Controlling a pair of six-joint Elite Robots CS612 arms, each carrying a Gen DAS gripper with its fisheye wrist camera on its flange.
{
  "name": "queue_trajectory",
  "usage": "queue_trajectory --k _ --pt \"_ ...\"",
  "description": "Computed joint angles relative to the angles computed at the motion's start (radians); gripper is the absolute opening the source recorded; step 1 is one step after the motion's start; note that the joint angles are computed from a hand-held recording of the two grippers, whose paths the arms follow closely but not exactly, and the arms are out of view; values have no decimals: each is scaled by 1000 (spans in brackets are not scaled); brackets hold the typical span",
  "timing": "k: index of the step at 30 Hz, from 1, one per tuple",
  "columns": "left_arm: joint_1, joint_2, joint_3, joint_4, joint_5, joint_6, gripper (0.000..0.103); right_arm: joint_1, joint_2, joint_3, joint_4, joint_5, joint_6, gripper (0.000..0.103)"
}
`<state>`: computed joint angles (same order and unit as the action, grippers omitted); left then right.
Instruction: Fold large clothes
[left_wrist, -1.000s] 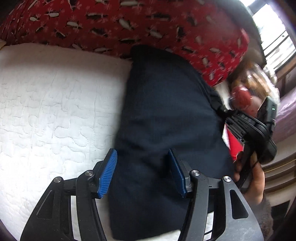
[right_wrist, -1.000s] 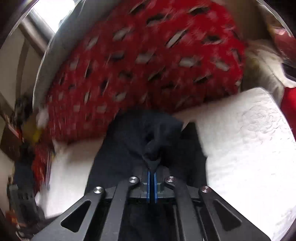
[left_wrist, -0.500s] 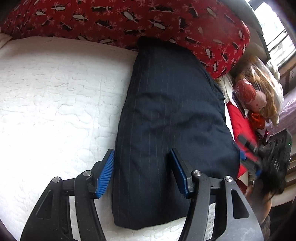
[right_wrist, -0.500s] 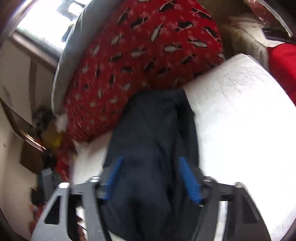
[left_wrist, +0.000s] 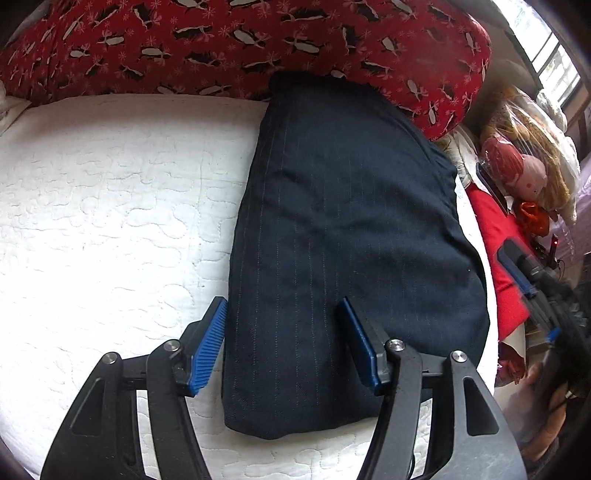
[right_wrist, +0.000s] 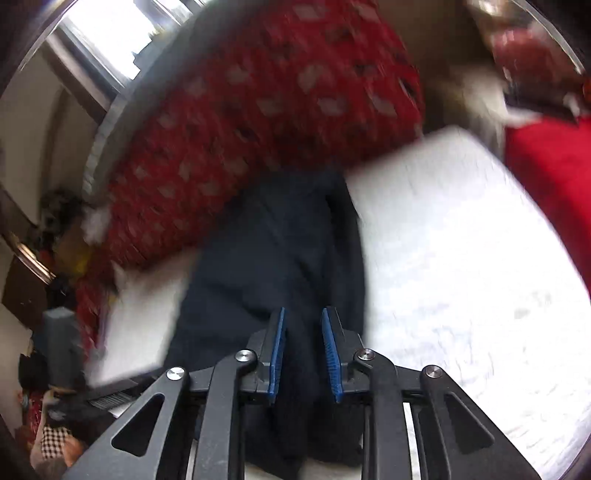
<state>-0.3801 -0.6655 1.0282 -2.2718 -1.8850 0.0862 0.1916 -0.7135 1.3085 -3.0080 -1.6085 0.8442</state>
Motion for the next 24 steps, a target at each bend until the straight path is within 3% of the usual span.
queue_trajectory --k 1,3,7,11,13,16,18,20,21,23,24 --pt "0 -1 2 -2 3 2 61 4 5 -8 -26 -19 -24 35" --pt "1 -1 1 2 3 5 61 8 21 -29 -21 -12 -56 38" --pt "5 8 -22 46 -14 1 61 9 72 -109 212 28 -150 37" --pt "21 44 -108 101 -84 -28 61 7 69 -113 196 17 -137 38" --pt "29 75 -171 117 -124 -60 61 2 61 -109 135 -9 -110 44" --pt "34 153 -316 211 -167 -84 61 -20 63 -118 98 5 -51 64" --pt "33 207 -410 302 -185 -100 61 -34 76 -132 96 -1 8 64" --pt "32 248 -475 375 -220 -121 61 -49 89 -143 99 41 51 64" --pt "32 259 -490 393 -238 -131 61 -57 111 -174 97 77 60 64" --pt "29 272 -503 399 -253 -146 63 -64 150 -237 106 82 39 63" --pt "26 270 -495 390 -249 -143 64 -63 160 -253 115 76 24 34"
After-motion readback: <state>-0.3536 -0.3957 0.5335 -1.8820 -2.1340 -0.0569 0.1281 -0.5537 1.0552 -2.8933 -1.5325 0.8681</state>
